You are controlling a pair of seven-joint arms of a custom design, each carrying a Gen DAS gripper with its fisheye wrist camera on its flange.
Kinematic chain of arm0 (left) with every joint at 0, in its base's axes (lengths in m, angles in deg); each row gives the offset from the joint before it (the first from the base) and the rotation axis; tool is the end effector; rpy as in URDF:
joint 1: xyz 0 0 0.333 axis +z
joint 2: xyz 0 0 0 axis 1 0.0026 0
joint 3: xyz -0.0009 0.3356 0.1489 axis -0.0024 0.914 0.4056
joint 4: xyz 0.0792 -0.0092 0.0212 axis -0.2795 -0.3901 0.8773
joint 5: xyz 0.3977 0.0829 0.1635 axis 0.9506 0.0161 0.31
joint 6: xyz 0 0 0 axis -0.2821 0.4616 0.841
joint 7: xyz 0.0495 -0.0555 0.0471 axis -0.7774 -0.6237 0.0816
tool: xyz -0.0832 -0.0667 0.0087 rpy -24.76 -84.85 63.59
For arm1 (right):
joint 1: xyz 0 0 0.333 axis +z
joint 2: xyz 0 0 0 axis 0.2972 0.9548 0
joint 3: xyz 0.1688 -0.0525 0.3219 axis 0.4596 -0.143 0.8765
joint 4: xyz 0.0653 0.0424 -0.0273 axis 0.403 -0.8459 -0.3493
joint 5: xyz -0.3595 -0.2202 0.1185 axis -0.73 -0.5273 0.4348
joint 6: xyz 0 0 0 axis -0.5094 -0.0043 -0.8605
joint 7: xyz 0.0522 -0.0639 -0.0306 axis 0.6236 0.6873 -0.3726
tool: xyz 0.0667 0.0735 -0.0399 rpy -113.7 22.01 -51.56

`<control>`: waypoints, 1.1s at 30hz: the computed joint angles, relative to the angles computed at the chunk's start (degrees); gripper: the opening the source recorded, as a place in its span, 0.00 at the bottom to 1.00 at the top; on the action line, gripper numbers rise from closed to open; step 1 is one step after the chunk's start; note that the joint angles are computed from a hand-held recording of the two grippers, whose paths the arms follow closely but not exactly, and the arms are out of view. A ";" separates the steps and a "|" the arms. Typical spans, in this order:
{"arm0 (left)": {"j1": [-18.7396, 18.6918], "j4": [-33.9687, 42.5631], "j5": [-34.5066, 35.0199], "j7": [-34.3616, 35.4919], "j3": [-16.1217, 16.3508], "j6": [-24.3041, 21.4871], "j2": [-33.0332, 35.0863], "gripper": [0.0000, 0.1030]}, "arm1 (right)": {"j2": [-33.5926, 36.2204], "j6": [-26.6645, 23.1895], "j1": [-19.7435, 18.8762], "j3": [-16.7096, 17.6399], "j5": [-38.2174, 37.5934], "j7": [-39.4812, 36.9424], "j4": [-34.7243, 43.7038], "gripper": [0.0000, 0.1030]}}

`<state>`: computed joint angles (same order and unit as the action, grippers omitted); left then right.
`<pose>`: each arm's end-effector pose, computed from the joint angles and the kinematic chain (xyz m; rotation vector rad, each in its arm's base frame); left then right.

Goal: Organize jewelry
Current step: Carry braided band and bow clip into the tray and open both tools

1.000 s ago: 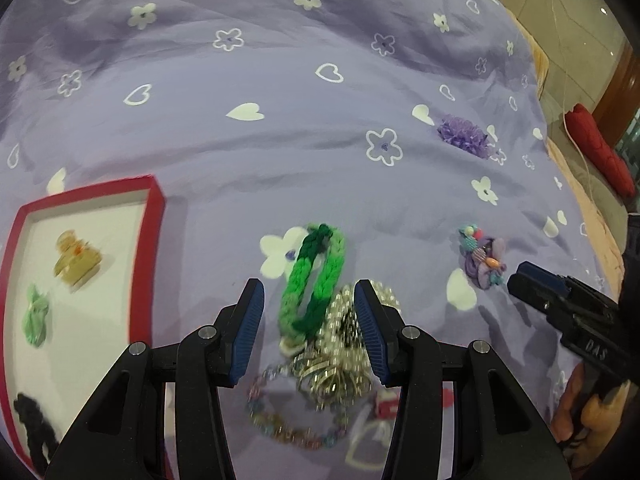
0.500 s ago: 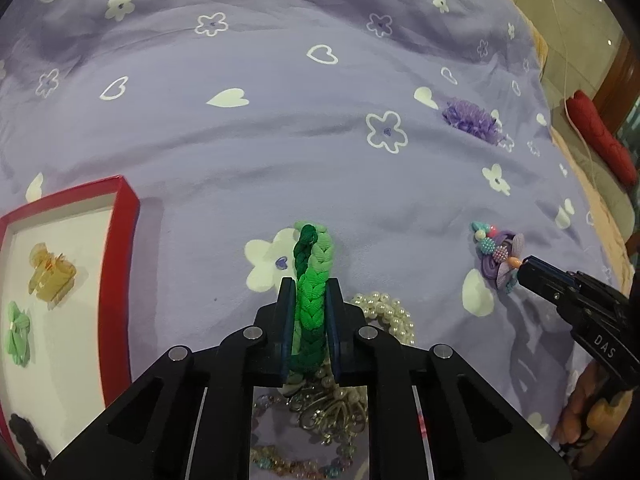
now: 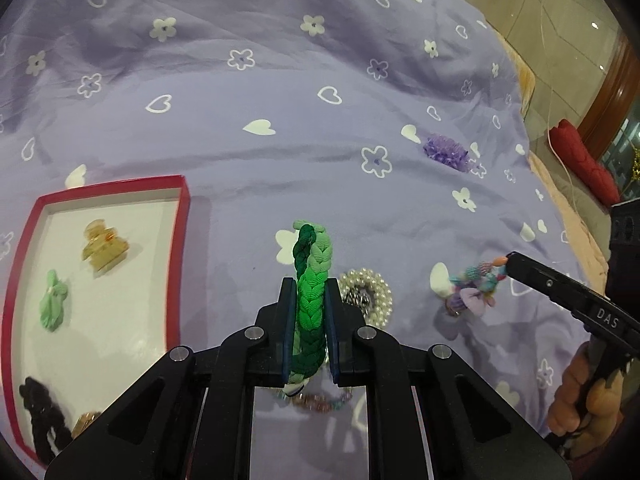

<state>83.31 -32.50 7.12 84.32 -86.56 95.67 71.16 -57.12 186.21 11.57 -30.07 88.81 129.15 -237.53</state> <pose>0.6120 -0.2139 0.4814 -1.1462 2.7250 -1.0465 0.4278 0.0828 0.4950 -1.1217 2.0659 -0.4597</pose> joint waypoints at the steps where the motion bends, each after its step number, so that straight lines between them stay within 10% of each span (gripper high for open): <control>1: 0.23 -0.39 -0.50 0.42 0.11 -0.18 -0.45 0.12 | 0.03 0.11 0.30 0.04 0.08 0.04 0.05 0.11; 5: 0.57 -1.48 -1.53 1.06 0.84 -0.70 -1.69 0.12 | 1.04 1.64 3.29 -1.61 2.36 -1.25 0.30 0.11; 13: 0.86 -2.90 -2.95 2.09 2.17 -1.57 -3.23 0.12 | -4.04 -13.84 -12.24 11.98 -11.25 11.96 2.79 0.17; 26: 0.30 -3.93 -2.79 2.23 2.80 -1.67 -4.07 0.12 | 1.43 -10.88 -0.33 3.72 -13.58 13.34 0.83 0.42; 33: 0.78 -4.65 -3.12 2.69 3.50 -1.51 -4.63 0.12 | 3.46 -14.25 1.95 2.22 -18.39 15.15 2.50 0.16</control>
